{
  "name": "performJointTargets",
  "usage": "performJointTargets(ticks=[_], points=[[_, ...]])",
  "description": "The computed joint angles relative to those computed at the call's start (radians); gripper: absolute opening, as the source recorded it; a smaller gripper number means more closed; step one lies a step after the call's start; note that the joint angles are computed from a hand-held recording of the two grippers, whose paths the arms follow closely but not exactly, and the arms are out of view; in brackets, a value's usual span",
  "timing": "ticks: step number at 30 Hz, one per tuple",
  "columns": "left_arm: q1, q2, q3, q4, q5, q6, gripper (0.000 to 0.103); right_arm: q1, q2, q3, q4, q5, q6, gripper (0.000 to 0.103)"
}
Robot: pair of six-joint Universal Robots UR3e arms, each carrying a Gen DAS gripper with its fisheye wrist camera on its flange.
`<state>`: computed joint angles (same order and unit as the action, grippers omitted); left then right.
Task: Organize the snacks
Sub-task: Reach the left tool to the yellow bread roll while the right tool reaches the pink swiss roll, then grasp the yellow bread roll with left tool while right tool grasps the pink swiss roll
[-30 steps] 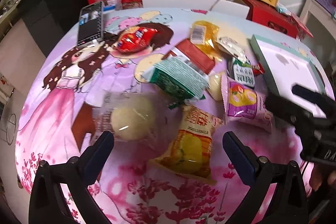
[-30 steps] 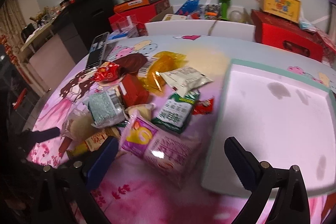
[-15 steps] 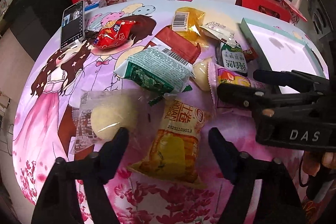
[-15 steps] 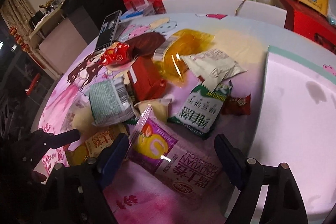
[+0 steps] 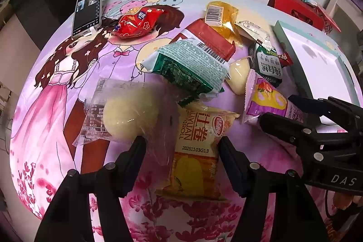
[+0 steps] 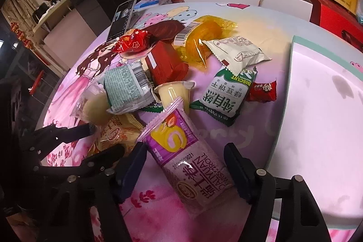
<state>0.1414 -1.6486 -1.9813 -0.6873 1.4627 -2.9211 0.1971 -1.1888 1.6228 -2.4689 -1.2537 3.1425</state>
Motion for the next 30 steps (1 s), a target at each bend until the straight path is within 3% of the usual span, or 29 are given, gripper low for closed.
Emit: performJointTargets(ticks=[8, 16, 30], points=[[0.008, -0.003, 0.005, -0.013, -0.011, 0.004, 0.067, 0.021, -0.007, 0.002, 0.018, -0.063, -0.017, 0.062], [0.019, 0.013, -0.007, -0.012, -0.037, 0.015, 0.055, 0.048, 0.011, -0.010, 0.004, -0.093, -0.019, 0.045], [0.053, 0.083, -0.046, -0.012, -0.104, 0.031, 0.045, 0.006, -0.103, 0.073, -0.063, -0.047, 0.036, 0.044]])
